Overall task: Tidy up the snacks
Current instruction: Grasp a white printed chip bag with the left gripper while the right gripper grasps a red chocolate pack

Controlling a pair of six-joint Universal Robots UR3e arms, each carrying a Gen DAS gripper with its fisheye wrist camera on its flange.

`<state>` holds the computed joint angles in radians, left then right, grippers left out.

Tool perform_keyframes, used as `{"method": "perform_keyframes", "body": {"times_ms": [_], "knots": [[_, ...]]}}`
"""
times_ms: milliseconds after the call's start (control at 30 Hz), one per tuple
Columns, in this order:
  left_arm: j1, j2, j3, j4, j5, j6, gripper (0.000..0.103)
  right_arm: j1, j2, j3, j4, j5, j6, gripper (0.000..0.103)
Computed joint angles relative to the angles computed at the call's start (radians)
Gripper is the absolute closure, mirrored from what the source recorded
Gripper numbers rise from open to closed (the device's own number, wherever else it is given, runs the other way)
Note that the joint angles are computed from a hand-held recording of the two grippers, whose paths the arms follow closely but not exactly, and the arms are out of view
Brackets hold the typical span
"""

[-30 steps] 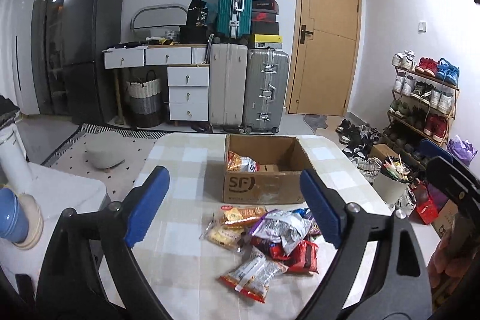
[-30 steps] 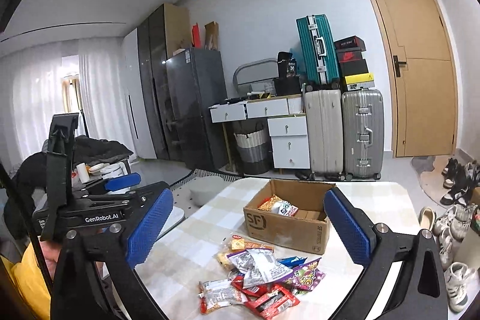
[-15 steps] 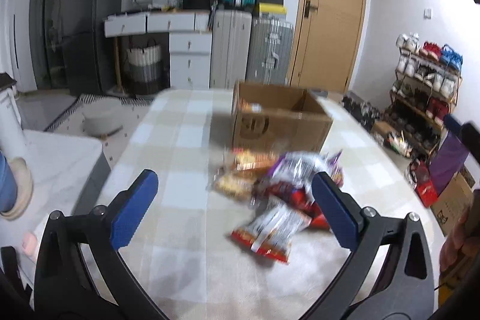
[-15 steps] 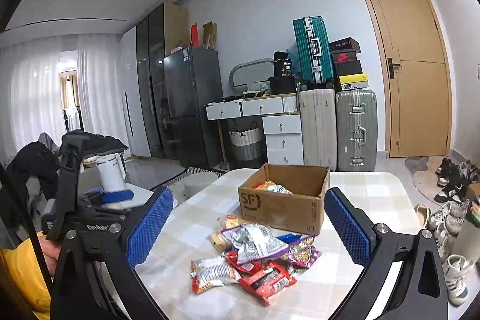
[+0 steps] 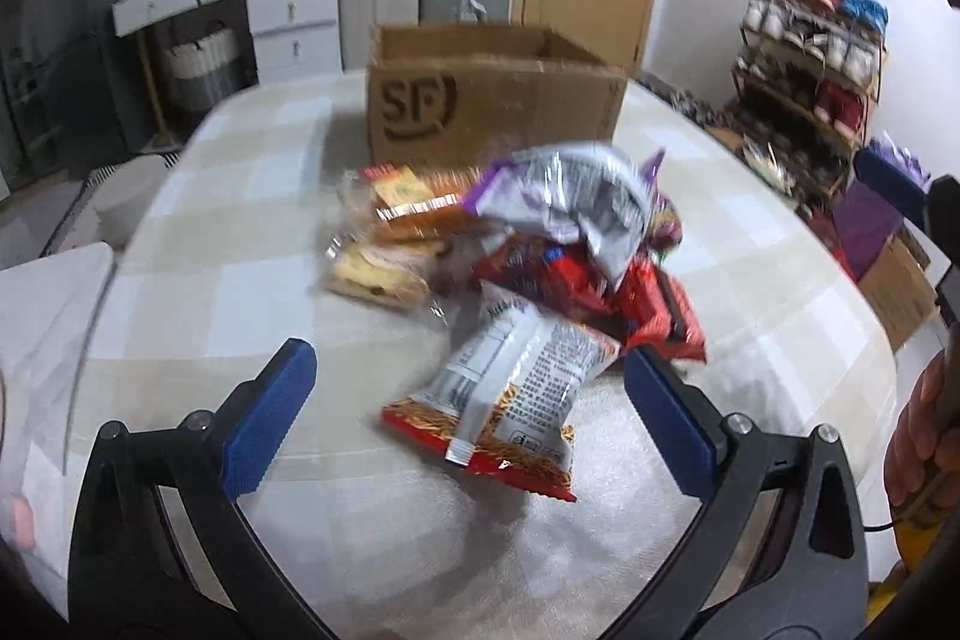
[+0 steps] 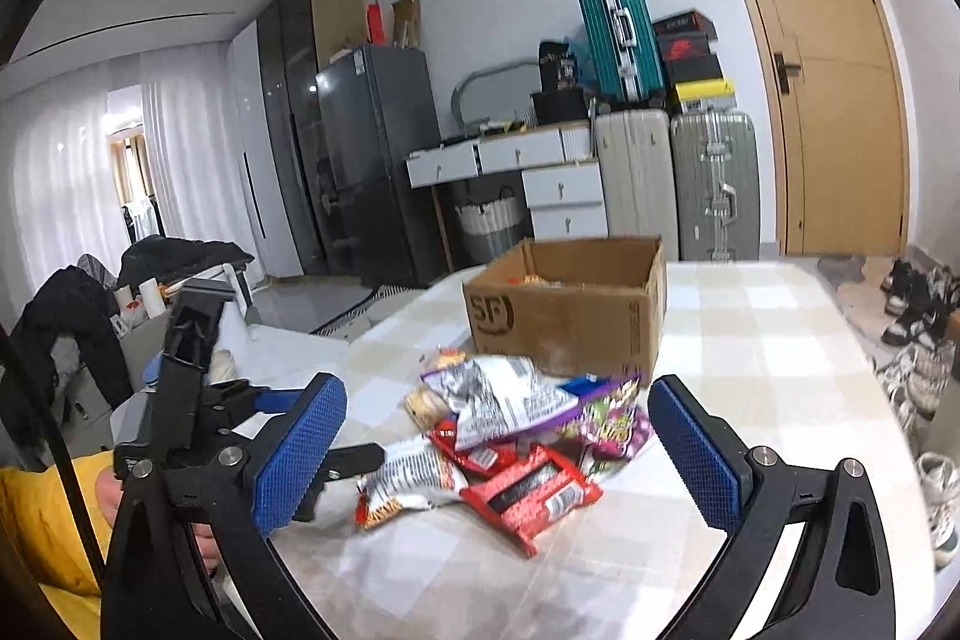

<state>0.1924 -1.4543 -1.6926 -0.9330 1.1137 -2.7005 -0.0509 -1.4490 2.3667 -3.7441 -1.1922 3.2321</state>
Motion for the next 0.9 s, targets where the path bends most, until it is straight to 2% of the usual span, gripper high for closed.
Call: {"method": "perform_keyframes", "body": {"times_ms": [167, 233, 267, 333, 367, 400, 500, 767, 900], "knots": [[-0.043, -0.099, 0.023, 0.019, 0.023, 0.020, 0.002, -0.009, 0.080, -0.019, -0.024, 0.023, 0.007, 0.001], [-0.059, -0.138, 0.032, 0.033, 0.039, 0.013, 0.012, -0.017, 0.107, -0.027, -0.024, 0.034, 0.009, 0.001], [-0.061, -0.153, 0.035, 0.039, 0.038, 0.010, 0.022, -0.020, 0.116, -0.031, -0.023, 0.039, 0.012, 0.001], [-0.053, -0.182, 0.046, 0.035, 0.010, 0.015, 0.031, -0.035, 0.139, -0.036, -0.026, 0.061, 0.016, 0.001], [-0.044, -0.192, 0.052, 0.021, -0.024, 0.030, 0.051, -0.037, 0.143, -0.036, -0.025, 0.064, 0.018, 0.001], [-0.044, -0.205, 0.066, 0.007, -0.034, 0.043, 0.054, -0.041, 0.149, -0.041, -0.017, 0.068, 0.022, 0.001], [-0.050, -0.233, 0.092, 0.006, -0.034, 0.048, 0.058, -0.041, 0.172, -0.047, -0.016, 0.072, 0.035, 0.001], [-0.025, -0.234, 0.096, 0.024, -0.043, 0.031, 0.058, -0.011, 0.179, -0.085, 0.054, 0.031, 0.039, 0.001], [0.024, -0.172, 0.058, 0.009, -0.077, 0.045, 0.058, 0.003, 0.167, -0.115, 0.139, 0.008, 0.045, 0.001]]}}
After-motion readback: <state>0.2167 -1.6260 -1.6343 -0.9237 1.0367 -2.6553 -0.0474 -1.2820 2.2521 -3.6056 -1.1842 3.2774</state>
